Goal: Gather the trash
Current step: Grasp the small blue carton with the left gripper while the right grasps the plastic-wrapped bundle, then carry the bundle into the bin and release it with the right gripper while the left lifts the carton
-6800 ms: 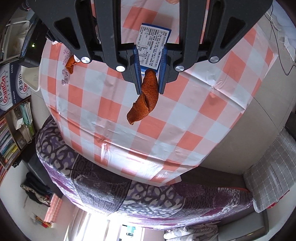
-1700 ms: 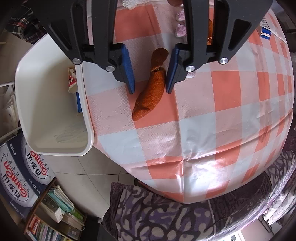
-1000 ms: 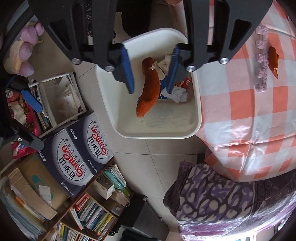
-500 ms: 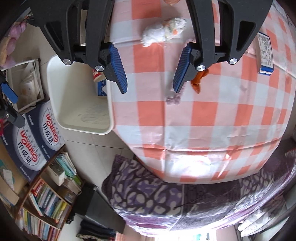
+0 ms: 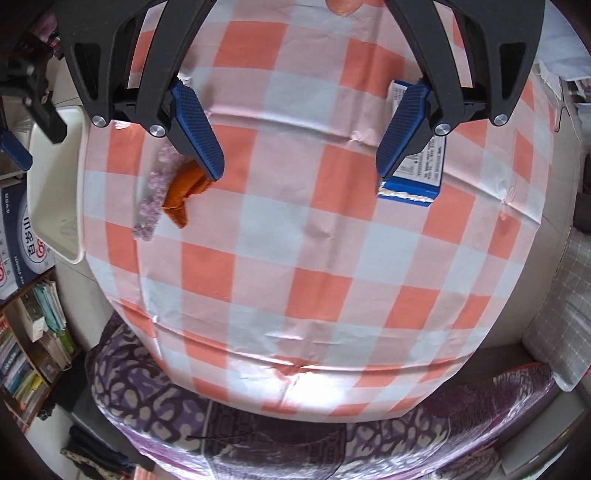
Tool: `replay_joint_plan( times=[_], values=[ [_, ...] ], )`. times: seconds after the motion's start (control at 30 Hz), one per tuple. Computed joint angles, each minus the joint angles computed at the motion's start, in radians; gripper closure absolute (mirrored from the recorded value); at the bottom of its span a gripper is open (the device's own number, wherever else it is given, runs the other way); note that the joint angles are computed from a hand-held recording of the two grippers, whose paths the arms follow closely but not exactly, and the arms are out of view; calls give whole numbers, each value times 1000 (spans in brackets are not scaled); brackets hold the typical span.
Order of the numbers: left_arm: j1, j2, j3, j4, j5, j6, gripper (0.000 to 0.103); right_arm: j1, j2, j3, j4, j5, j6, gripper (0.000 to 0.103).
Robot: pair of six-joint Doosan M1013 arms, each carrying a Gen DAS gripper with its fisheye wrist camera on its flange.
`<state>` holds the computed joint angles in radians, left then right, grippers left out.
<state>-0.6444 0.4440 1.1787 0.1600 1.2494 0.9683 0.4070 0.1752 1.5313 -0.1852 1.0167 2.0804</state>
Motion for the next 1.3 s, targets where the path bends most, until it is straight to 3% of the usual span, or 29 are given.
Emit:
replay_joint_plan(
  times=[0.2,0.6,0.73,0.8,0.87,0.97,1.1,1.3],
  values=[
    [51,-16,41,-3,57,-6,21,38,33,-6,88,31,-289,7],
    [136,-21,95,-220,63,66,21,92,87,-11,101,75,-658,8],
    [139,-13,93,-229,73,90,21,92,94,-14,126,84,-686,22],
    [141,-9,92,-238,76,98,21,85,95,-21,163,87,-698,45],
    [141,-6,92,-244,85,109,21,85,94,-23,172,84,-707,55],
    [132,3,84,-221,117,121,24,84,95,-26,200,85,-714,57],
    [126,-3,90,-192,111,103,46,82,92,-38,229,53,-680,57],
    [127,-45,118,-161,-4,45,47,78,78,-56,248,-67,-574,57]
  ],
)
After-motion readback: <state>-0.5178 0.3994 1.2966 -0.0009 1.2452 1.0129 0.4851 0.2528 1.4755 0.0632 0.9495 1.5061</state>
